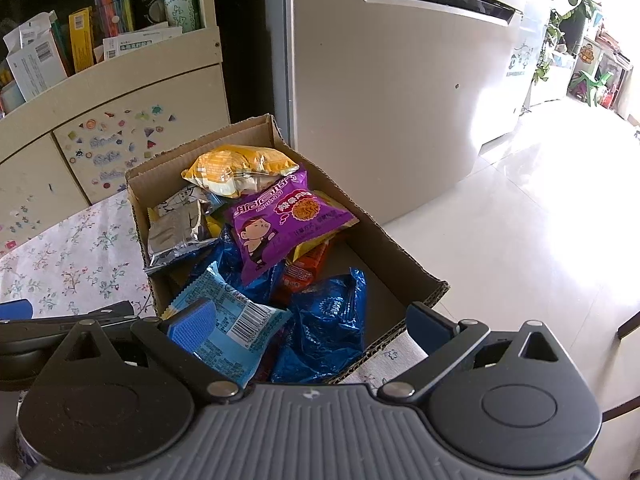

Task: Organize snacks

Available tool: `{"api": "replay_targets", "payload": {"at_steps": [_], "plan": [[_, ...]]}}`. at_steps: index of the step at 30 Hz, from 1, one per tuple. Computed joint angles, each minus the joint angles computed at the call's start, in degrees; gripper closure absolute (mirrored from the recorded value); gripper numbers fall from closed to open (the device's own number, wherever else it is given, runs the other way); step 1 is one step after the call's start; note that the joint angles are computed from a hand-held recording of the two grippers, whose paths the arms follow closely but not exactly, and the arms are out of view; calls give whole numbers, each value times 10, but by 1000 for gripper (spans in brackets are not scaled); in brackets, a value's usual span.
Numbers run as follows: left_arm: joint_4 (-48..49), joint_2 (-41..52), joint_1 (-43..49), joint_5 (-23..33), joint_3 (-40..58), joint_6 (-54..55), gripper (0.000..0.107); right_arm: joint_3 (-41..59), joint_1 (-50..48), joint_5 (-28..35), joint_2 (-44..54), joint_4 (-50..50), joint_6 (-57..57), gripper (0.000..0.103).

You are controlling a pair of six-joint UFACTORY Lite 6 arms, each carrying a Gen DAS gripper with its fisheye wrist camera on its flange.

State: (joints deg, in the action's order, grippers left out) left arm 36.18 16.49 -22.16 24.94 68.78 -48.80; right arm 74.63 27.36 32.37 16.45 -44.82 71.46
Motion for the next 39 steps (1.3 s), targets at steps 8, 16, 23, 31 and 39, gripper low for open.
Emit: {"api": "replay_targets", "payload": {"at_steps": [8,16,23,31,39], "plan": [[0,0,0,2,0,-1,5,1,-1,-1,1,2,-2,0],[2,-8,1,8,-3,1,5,1,7,5,-1,4,6,0],[-8,-24,9,9,-11,19,5,2,12,10,-8,10,3,0],[-15,-59,22,13,-31,37,5,7,28,20,-12,7,10,0],[-25,-93,39,17,-50,59,5,16,47,34,-18,7,13,0]]}}
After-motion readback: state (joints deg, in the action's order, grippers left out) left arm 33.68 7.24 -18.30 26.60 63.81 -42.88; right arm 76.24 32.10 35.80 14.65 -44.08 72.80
